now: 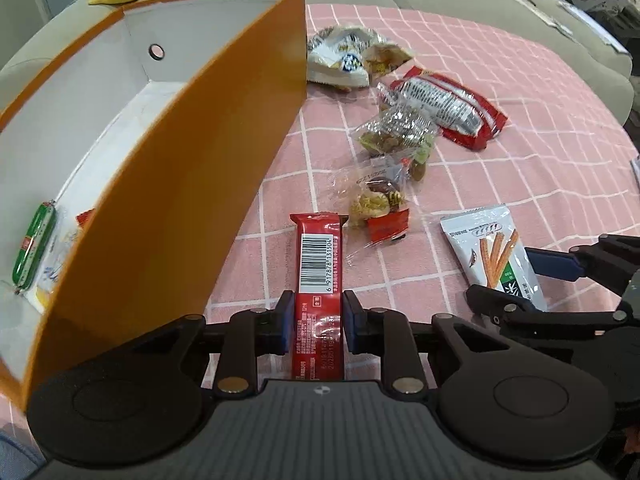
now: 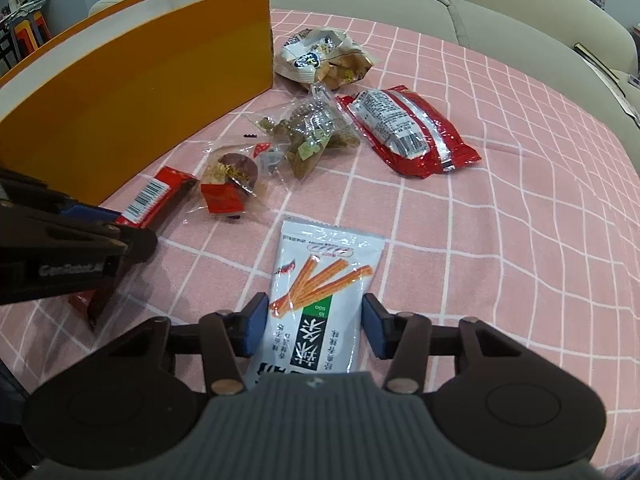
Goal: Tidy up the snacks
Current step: 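Grasp the red chocolate bar with the left tool while the right approaches the white breadstick packet, then carry the chocolate bar and breadstick packet over the box and release both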
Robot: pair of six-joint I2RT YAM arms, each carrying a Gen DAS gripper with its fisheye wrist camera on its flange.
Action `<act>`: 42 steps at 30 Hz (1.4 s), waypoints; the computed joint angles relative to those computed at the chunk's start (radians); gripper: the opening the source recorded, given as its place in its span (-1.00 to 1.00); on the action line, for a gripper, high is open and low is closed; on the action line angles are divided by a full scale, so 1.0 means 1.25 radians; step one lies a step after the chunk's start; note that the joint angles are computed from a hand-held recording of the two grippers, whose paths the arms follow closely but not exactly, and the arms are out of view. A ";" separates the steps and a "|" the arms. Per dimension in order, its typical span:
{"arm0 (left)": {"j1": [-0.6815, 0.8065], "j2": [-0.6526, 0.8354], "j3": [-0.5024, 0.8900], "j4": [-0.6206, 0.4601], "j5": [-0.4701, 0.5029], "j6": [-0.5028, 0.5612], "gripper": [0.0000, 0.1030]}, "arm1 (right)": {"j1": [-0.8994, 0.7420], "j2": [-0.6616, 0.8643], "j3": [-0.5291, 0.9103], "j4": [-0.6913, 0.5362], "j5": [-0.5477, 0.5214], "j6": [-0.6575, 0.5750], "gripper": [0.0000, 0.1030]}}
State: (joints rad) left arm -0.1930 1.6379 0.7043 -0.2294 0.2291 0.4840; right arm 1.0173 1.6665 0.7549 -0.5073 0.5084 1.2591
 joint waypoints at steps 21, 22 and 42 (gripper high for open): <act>0.144 -0.269 0.070 -0.252 0.184 0.038 -0.48 | 0.085 -0.135 0.108 -0.154 0.156 0.098 -0.09; 0.155 -0.268 0.082 -0.259 0.190 0.041 -0.48 | 0.083 -0.137 0.116 -0.151 0.161 0.088 -0.09; 0.243 -0.013 0.397 -0.235 0.149 0.079 -0.48 | -0.103 -0.011 0.389 0.074 0.093 -0.419 -0.10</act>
